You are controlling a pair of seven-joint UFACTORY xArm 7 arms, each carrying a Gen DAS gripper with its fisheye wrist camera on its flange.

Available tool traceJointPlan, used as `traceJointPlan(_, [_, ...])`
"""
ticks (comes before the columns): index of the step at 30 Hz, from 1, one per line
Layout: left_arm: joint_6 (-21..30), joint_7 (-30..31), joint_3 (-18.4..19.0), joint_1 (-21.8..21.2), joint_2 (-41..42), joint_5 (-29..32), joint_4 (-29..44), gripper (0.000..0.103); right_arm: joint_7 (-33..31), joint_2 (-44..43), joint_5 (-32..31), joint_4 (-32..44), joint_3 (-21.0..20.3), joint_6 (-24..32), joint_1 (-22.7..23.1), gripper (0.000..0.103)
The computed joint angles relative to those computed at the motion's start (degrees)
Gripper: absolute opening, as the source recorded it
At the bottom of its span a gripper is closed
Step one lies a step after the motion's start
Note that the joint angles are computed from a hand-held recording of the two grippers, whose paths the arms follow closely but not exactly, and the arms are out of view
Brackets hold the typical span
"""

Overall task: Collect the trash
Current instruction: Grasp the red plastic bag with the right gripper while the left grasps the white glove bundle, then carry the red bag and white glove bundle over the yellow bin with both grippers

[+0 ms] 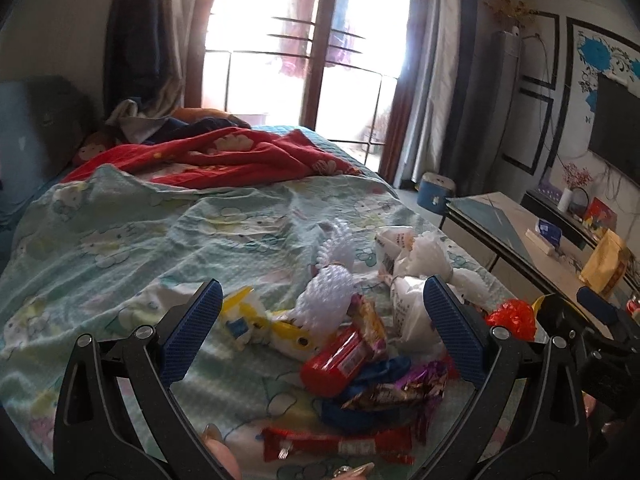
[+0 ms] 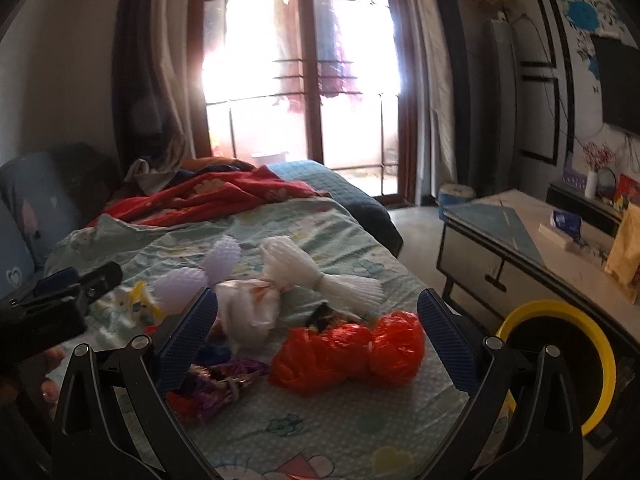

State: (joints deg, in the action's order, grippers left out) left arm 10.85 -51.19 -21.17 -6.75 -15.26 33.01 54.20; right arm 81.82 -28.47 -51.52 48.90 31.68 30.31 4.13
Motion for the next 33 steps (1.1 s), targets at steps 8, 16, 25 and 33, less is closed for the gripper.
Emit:
traceJointPlan(8, [1.35, 14.77, 6.89, -8.78, 9.01, -12.04, 6.46, 0.092, -1.38, 0.75, 2.74, -2.58, -4.24, -0.45, -0.16, 0.097])
traceJointPlan(16, [4.65, 22.50, 10.46, -11.85, 14.54, -22.67, 10.36, 0.082, -6.21, 0.48, 8.94, -7.27, -9.65, -5.97, -0.22, 0.095])
traceJointPlan(25, [4.84, 33.12, 10.93, -13.08, 15.55, -35.29, 10.53, 0.037, -23.05, 5.87, 28.40, -9.80, -18.83, -13.64, 6.65, 0.048])
traceJointPlan(33, [1.26, 34.08, 11.07, -13.34, 13.10, -37.06, 7.87, 0.012, -34.08, 3.61, 40.20, -11.89, -20.41, -16.13, 10.09, 0.015])
